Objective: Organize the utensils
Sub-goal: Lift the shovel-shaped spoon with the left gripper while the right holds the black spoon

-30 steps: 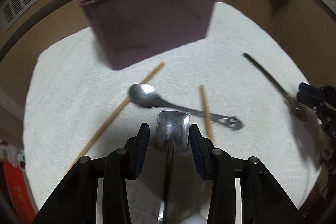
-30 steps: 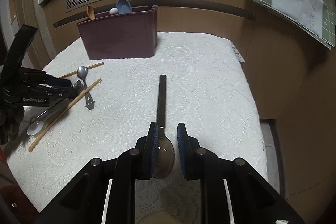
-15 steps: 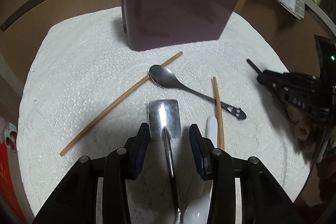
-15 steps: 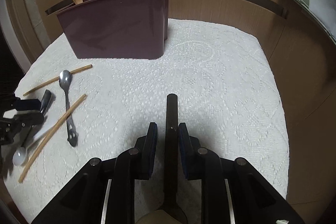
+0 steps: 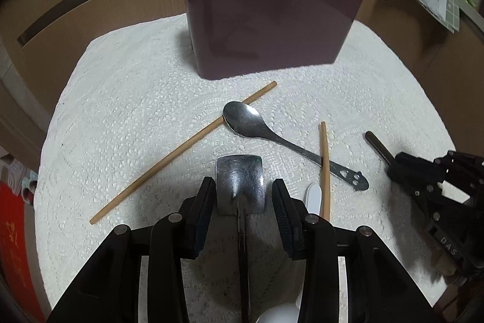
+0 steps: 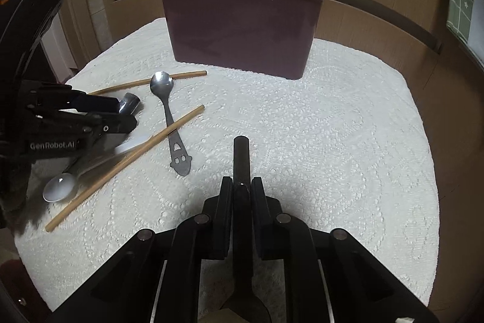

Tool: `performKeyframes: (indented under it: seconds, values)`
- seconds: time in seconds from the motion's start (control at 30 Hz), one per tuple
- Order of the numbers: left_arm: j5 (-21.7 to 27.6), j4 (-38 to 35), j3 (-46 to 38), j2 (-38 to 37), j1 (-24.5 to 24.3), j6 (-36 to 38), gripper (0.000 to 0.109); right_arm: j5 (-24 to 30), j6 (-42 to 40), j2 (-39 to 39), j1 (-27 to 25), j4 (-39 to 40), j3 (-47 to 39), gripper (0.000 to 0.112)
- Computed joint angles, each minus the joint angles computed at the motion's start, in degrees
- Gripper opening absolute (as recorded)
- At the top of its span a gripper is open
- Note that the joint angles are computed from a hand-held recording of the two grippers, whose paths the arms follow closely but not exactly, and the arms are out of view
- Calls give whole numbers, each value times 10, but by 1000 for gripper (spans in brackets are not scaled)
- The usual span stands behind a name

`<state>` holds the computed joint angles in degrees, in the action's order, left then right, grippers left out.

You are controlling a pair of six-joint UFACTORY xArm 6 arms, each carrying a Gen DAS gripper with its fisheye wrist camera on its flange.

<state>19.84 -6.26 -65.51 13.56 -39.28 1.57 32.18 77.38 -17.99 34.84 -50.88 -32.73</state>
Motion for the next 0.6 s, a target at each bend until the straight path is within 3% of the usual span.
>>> performKeyframes:
  seconds: [0.23,0.6]
  values:
    - [-41,-144,34,-24,2,69,33,4,-11,-3,0,7,0,12]
    - [-69,-244,104,-92,-12,150,33,-1,-65,-6,-8,57,0,14]
